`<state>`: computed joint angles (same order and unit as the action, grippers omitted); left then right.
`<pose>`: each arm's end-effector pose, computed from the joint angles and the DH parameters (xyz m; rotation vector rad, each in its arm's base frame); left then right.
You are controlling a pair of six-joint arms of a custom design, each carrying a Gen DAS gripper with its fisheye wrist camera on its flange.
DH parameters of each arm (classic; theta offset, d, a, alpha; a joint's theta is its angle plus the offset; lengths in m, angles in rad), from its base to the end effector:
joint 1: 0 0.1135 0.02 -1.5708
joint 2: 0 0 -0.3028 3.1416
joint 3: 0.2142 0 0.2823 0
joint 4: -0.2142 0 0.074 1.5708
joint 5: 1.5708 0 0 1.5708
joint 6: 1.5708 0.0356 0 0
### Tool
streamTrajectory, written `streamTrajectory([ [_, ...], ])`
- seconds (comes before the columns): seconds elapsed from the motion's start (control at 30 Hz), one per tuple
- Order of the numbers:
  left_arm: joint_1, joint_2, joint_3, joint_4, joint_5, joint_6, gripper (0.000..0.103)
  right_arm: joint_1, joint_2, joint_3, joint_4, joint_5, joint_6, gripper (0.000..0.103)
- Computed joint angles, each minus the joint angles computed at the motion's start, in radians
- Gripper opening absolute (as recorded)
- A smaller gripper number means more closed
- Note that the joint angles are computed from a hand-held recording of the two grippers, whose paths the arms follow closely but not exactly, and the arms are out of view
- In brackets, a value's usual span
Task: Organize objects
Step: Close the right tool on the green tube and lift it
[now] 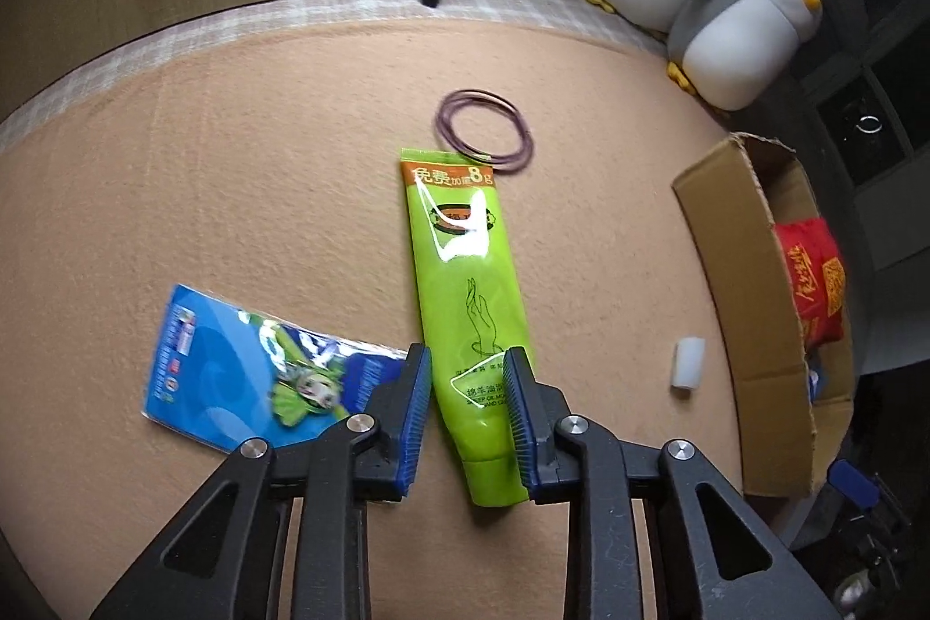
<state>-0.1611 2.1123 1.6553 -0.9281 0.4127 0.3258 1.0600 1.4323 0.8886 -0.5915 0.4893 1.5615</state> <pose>0.4614 -0.0894 0.2003 0.7458 2.7708 -0.5765 0.1563 0.2446 0.2265 0.7653 2.4227 0.3797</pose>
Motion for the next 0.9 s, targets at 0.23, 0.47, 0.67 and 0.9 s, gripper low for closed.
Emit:
streamTrajectory([
  [0.23, 0.003, -0.091, -0.153, 0.058, 0.045, -0.013, 0.028, -0.01, 0.007, -0.003, 0.035, -0.022, -0.023, 0.063],
  [0.47, 0.037, -0.2, -0.312, 0.07, 0.098, 0.022, 0.028, -0.045, 0.017, 0.002, 0.125, -0.08, -0.108, 0.063],
  [0.67, 0.093, -0.254, -0.369, 0.015, 0.166, 0.094, 0.068, -0.124, 0.059, -0.001, 0.247, -0.18, -0.185, 0.063],
  [0.9, 0.067, -0.285, -0.398, 0.03, 0.135, 0.139, 0.068, -0.235, 0.187, 0.062, 0.344, -0.351, -0.275, 0.063],
])
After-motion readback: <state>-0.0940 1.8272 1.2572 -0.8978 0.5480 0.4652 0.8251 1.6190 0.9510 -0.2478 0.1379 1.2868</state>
